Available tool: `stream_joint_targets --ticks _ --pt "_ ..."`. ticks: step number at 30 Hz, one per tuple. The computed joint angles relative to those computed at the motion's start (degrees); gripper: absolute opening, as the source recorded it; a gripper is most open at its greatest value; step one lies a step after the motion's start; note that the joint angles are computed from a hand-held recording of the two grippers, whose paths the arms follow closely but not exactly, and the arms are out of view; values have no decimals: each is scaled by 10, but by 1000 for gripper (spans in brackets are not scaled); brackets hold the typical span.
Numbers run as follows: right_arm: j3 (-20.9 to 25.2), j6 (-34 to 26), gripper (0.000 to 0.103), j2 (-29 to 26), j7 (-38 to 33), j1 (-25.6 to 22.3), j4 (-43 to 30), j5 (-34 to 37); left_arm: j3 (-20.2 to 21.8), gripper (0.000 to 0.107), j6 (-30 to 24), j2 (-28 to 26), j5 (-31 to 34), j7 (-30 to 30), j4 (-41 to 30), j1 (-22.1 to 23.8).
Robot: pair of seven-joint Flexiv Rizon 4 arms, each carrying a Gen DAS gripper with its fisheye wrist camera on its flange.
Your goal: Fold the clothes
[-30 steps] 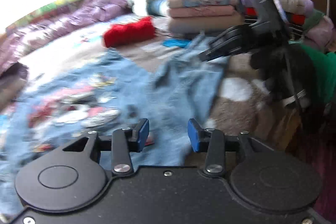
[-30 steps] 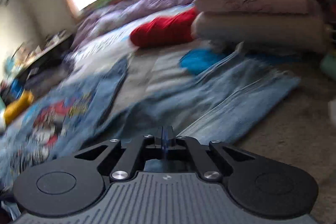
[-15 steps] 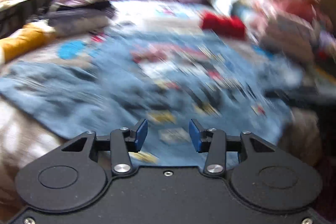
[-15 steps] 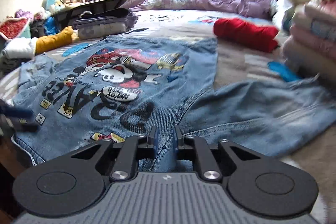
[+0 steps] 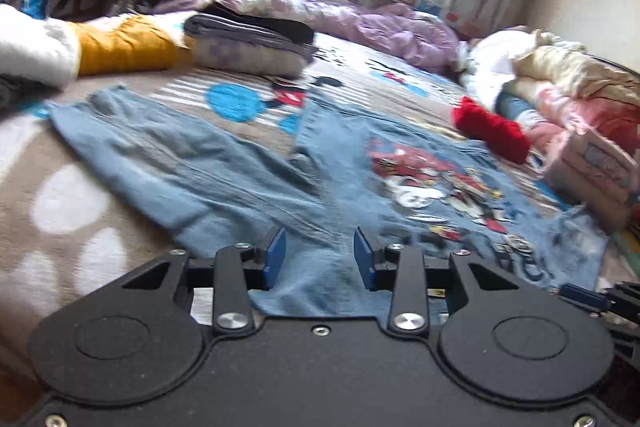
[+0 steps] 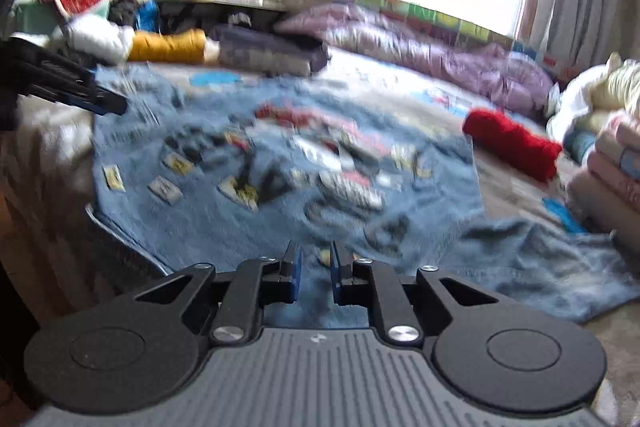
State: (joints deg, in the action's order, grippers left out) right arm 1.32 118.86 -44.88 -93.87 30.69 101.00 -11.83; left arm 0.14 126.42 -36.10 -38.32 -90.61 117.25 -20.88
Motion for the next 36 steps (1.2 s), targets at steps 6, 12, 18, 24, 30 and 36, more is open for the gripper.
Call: stream_joint_targets --ticks 6,12,18,24,30,36 --pt "-3 -32 18 8 -22 8 19 -36 3 36 -20 14 37 -10 8 18" --pt "25 -27 18 13 -21 -16 32 -45 73 35 -62 -13 -112 79 -31 -21" --pt "18 -18 19 18 -22 -11 45 -35 121 24 -27 -46 -314 179 -66 -57" --pt "-4 -5 20 25 -39 16 60 -3 67 39 26 -19 -183 83 -26 23" --pt "-3 23 20 30 -57 18 73 18 17 51 10 -25 -44 138 -57 45" --pt "6 85 20 26 -53 10 73 57 -40 51 -47 -42 103 143 -108 55"
